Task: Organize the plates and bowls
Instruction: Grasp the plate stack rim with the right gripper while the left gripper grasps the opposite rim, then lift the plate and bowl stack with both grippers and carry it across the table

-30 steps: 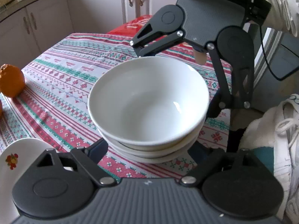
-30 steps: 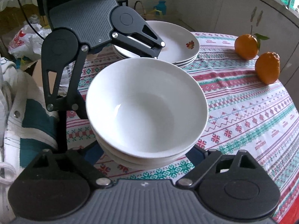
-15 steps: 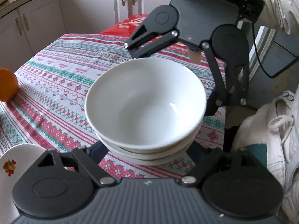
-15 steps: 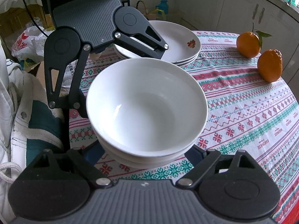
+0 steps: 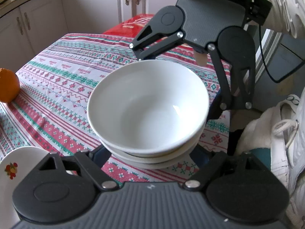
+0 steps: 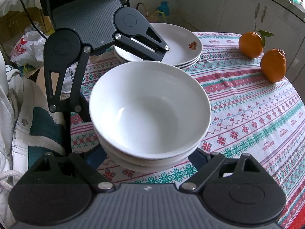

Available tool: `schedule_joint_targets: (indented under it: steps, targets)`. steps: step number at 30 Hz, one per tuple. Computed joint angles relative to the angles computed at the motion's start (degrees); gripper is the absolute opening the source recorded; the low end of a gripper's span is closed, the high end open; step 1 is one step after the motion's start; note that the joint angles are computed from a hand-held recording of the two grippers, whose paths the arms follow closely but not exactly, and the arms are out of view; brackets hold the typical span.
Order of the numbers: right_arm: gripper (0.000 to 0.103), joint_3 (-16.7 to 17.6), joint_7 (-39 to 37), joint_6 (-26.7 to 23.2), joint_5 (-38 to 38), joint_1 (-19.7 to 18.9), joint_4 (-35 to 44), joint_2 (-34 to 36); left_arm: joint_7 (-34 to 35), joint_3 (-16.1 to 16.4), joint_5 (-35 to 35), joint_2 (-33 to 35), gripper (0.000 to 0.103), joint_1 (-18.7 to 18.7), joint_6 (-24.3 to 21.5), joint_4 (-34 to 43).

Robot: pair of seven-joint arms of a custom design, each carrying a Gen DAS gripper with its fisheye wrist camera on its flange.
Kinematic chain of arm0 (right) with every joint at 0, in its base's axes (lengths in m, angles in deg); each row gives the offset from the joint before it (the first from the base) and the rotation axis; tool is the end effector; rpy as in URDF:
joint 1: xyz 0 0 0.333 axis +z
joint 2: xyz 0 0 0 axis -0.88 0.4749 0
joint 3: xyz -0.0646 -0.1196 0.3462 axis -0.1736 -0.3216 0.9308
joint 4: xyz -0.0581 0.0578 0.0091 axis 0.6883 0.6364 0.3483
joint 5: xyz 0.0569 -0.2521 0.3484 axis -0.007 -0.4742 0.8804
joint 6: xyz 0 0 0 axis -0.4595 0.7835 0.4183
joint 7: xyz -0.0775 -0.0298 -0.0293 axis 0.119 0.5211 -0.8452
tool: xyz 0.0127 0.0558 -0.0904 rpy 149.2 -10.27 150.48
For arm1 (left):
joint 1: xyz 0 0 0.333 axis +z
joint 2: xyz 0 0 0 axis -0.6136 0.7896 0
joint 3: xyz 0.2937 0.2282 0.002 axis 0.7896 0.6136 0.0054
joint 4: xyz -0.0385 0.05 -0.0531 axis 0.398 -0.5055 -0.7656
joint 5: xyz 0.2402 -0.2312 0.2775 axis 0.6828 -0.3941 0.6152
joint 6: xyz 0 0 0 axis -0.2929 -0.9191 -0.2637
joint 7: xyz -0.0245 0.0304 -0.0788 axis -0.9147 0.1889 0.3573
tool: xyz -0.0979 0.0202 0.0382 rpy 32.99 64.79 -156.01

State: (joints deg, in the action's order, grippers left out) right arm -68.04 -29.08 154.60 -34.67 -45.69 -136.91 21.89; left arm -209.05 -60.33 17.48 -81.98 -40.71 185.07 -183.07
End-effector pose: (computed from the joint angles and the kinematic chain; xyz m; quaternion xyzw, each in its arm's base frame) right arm 0.5718 0.2004 0.4679 -0.9115 0.2920 -0.0841 0.2771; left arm 0.6254 -0.1687 0.4732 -0.0500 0.9520 -0.3017 0.0136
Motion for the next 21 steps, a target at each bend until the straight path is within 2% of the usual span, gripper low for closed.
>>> schedule_joint_targets:
  steps: [8,18,21]
  targets:
    - [0.094,0.0,1.6,-0.1,-1.4,0.1,0.0,0.0,0.8,0.0,-0.2,-0.5,0.087,-0.2,0.8,-0.7]
    - [0.094,-0.1,2.9,2.2,-3.5,0.6,-0.9,-0.5,2.5,-0.2,-1.1,-0.7,0.087,-0.7,2.8,-1.5]
    - [0.094,-0.1,2.2,2.1,-2.1,0.5,-1.2,-0.6,2.2,0.0,-1.3,-0.5,0.087,-0.5,1.8,-1.2]
